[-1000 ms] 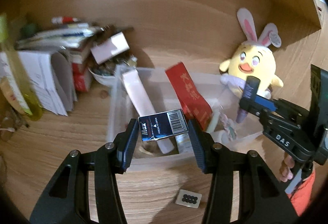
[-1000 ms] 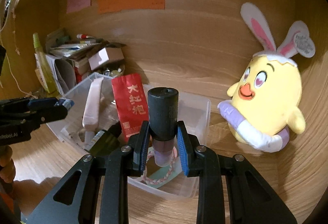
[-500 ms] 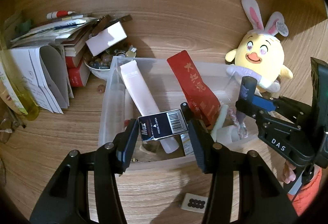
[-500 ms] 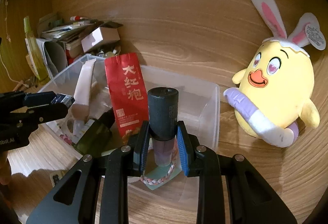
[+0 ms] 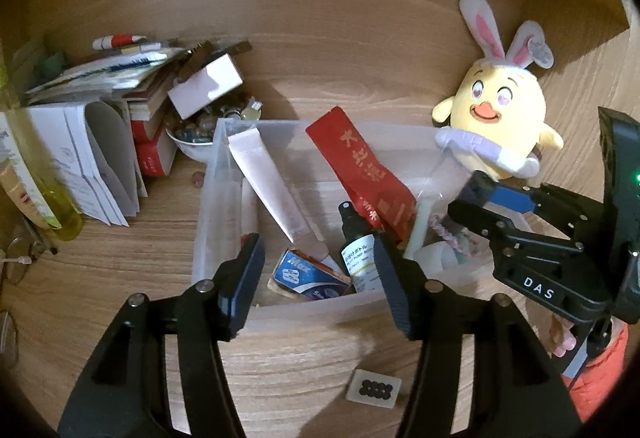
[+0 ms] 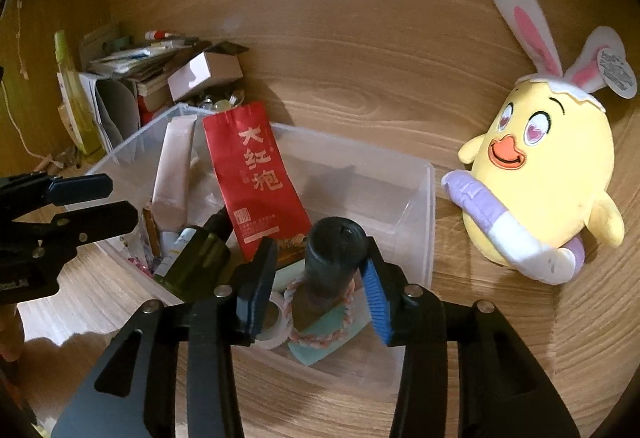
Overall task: Organize objects
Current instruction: 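Lower and open both tools to drop the card and cylinder into the box, then withdraw both tools from the box, moving the left tool toward the white block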
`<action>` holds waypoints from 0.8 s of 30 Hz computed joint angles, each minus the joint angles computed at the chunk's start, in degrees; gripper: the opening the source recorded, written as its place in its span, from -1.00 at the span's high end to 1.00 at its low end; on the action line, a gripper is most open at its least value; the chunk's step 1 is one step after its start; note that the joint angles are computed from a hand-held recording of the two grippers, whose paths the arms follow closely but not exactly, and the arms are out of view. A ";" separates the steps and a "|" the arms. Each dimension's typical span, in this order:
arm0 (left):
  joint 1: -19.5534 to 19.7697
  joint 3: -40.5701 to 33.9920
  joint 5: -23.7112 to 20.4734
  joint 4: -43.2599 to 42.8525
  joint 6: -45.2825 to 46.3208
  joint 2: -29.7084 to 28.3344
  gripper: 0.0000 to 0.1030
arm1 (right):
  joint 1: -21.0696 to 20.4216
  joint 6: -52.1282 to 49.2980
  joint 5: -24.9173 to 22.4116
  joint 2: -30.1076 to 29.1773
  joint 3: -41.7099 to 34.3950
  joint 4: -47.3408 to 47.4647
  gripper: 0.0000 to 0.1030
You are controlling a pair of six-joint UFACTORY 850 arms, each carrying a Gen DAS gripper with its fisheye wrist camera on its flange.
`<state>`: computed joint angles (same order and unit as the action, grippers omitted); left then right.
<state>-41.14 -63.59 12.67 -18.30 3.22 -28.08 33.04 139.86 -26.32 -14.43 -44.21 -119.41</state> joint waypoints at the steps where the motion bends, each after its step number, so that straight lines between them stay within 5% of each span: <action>1: -0.15 0.57 0.57 -1.11 1.12 0.54 -0.18 | -0.10 0.89 0.19 0.34 0.25 -0.76 0.21; 11: -2.11 5.45 4.64 -11.29 13.18 5.04 -0.28 | 1.58 3.97 -2.69 5.37 3.84 -3.04 -0.18; 15: -2.23 7.30 4.00 -5.82 8.11 6.46 -0.28 | 3.49 3.69 -4.16 7.04 5.42 -3.45 -0.19; 21: -3.29 9.44 4.61 -10.34 13.24 7.66 -0.31 | 6.25 4.97 -4.95 8.50 7.59 -5.03 -0.19; 24: -3.31 10.58 5.35 -9.38 11.68 7.95 -0.54 | 7.22 6.16 -4.64 8.38 8.16 -6.14 -0.19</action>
<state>-44.44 -53.01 18.01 -27.67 14.90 -20.13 40.26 146.01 -30.96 -6.05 -36.05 -125.55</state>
